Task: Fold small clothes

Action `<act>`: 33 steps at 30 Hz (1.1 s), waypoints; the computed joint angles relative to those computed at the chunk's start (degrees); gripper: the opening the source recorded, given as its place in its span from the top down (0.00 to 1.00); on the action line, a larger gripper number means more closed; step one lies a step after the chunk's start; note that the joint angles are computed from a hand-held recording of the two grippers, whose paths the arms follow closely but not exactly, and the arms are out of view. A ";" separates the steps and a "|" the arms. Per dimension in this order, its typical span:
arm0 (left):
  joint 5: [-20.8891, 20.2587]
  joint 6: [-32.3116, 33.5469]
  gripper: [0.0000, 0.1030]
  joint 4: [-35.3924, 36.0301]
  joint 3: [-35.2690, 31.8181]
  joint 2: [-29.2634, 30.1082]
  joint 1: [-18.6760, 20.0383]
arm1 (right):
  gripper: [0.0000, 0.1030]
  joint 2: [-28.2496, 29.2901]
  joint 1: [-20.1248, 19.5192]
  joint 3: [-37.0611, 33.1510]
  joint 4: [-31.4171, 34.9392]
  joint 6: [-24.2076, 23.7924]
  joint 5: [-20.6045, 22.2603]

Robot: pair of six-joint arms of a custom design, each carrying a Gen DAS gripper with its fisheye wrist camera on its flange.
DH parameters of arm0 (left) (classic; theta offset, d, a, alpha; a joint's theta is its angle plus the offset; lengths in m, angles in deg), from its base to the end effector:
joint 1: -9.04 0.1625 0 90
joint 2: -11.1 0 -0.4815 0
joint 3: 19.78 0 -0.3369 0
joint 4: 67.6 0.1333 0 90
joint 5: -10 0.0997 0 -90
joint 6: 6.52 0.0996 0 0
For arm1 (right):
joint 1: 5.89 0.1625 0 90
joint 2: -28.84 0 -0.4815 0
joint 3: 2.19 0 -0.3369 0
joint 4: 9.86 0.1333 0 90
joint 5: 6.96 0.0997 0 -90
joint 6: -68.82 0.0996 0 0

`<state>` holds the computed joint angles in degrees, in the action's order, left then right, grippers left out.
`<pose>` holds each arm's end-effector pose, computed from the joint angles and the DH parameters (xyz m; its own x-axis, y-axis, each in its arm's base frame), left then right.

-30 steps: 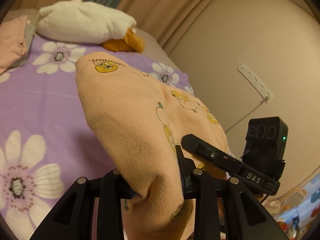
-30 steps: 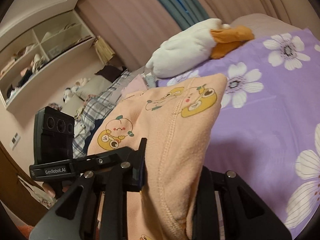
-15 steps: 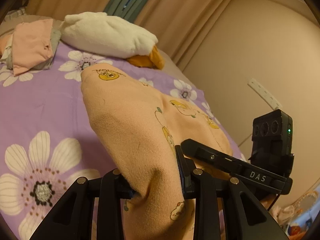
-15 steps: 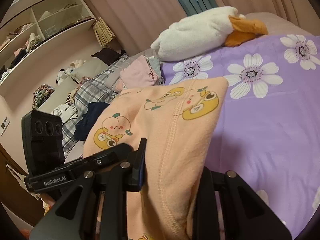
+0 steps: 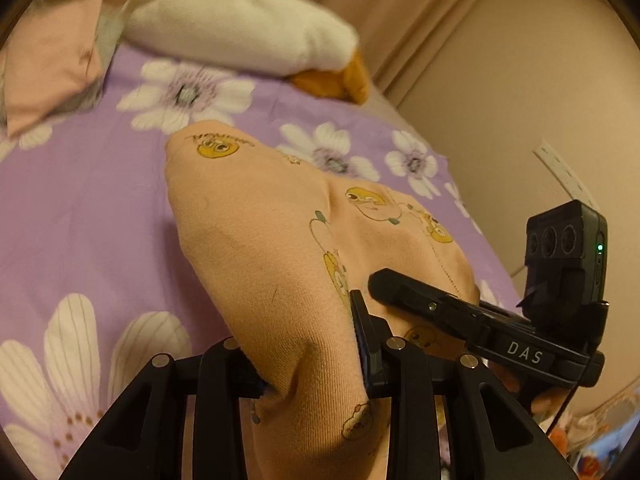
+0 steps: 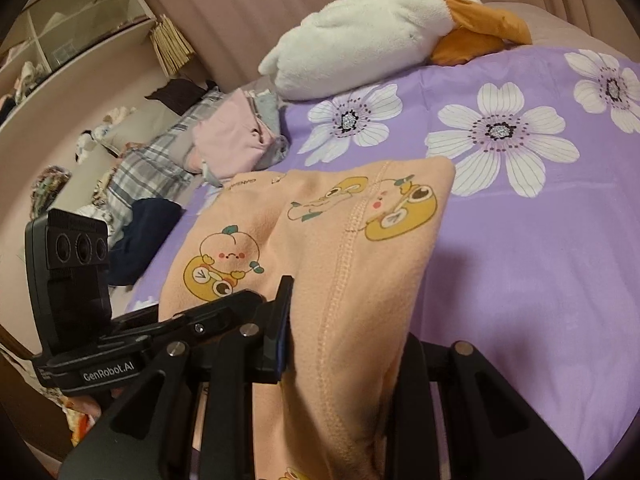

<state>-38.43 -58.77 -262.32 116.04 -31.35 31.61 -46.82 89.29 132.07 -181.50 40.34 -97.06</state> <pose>-0.3371 -0.3560 0.0977 -0.9655 0.0947 -0.2427 0.2319 0.7370 -0.6349 0.1710 -0.4118 0.2888 -0.8358 -0.5158 0.1880 -0.5480 0.7628 -0.3432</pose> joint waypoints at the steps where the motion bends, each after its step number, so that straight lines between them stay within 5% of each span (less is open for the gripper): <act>1: -1.35 -1.78 0.70 0.06 0.42 0.18 1.36 | 0.73 1.67 -0.44 -0.82 0.35 1.06 -0.63; 4: -5.39 -6.29 0.65 1.65 1.56 1.17 6.15 | 0.73 6.04 -2.19 -2.49 0.89 4.97 -3.69; 6: -6.09 -7.18 0.62 -5.15 4.33 2.40 6.60 | 0.68 8.72 -4.08 -2.56 -0.12 7.25 -5.61; 8: -7.13 -9.28 0.62 -5.97 5.59 1.23 6.21 | 0.69 8.71 -6.69 -1.85 -0.94 7.20 -1.72; 11: -2.90 -12.92 0.62 -2.75 7.08 -0.32 3.34 | 0.66 7.36 -5.38 -2.11 -0.11 7.45 -3.80; 14: 1.46 -18.51 0.62 9.30 6.21 -3.86 -0.37 | 0.64 6.02 -2.69 -1.13 -3.06 5.96 -8.57; 16: 8.97 -21.19 0.62 14.17 6.24 -5.27 -4.05 | 0.68 4.53 -1.13 -0.29 -7.03 5.82 -10.73; 18: 11.49 -17.05 0.62 9.67 6.52 -5.36 -5.23 | 0.82 3.73 -0.61 -0.96 -8.65 4.23 -10.08; 21: 5.98 -8.87 0.63 9.83 2.29 -6.01 -1.15 | 0.90 4.84 0.83 -4.75 -4.40 2.61 -10.29; 25: 5.11 -12.12 0.71 27.13 -4.69 -3.12 7.07 | 0.90 10.41 1.17 -9.45 1.27 7.45 -13.25; 27: 6.82 -9.74 0.72 24.22 -3.90 -2.22 7.43 | 0.96 14.39 1.18 -10.02 -1.78 7.87 -18.68; 29: 5.85 -11.91 0.72 25.79 -3.67 -3.64 7.14 | 0.96 15.57 0.41 -9.34 -5.17 7.58 -18.44; 33: 5.37 -19.28 0.72 28.52 -1.35 -8.49 1.79 | 0.90 12.42 2.46 -9.69 -1.03 9.30 -20.23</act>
<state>-33.06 -78.05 -233.80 114.69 -39.84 33.41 -34.40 91.76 122.38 -182.53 49.64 -117.29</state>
